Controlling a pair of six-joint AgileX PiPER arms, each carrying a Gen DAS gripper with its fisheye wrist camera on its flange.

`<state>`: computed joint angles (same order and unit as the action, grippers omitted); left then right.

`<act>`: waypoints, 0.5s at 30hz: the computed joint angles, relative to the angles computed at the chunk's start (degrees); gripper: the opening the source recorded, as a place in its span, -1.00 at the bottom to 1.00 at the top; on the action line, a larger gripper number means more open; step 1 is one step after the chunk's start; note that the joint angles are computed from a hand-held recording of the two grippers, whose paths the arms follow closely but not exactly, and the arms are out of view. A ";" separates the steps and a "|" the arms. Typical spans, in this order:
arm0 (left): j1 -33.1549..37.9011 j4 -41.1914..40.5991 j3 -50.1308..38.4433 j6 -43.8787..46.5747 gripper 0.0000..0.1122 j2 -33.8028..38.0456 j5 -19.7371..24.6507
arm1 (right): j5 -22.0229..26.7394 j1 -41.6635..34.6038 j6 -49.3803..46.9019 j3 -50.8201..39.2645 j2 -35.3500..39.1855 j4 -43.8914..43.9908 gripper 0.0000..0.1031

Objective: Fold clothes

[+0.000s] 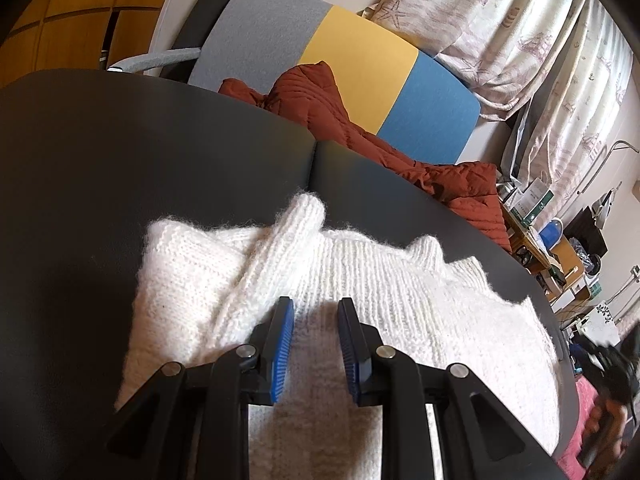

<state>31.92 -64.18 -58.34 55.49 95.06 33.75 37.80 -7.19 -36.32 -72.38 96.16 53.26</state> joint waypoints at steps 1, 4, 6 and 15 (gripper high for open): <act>-0.16 0.69 -0.23 -0.21 -0.60 0.01 -0.11 | 1.89 -1.97 -3.98 2.85 -1.85 2.24 -0.20; -1.72 6.01 -2.00 -1.28 -0.60 0.22 -1.78 | 7.92 -4.24 -10.58 9.39 -7.76 -0.51 -0.25; -3.23 11.06 -2.63 -4.91 -0.60 -0.47 -3.38 | 12.06 -5.05 -15.50 14.09 -10.90 0.28 -0.29; -9.33 8.53 6.79 -0.40 -0.58 -11.47 -5.72 | 8.38 -3.97 -18.67 20.69 -9.74 4.32 -0.77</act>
<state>22.59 -55.64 -51.55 55.09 83.59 28.03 46.17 -11.16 -54.99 -51.69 86.42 57.58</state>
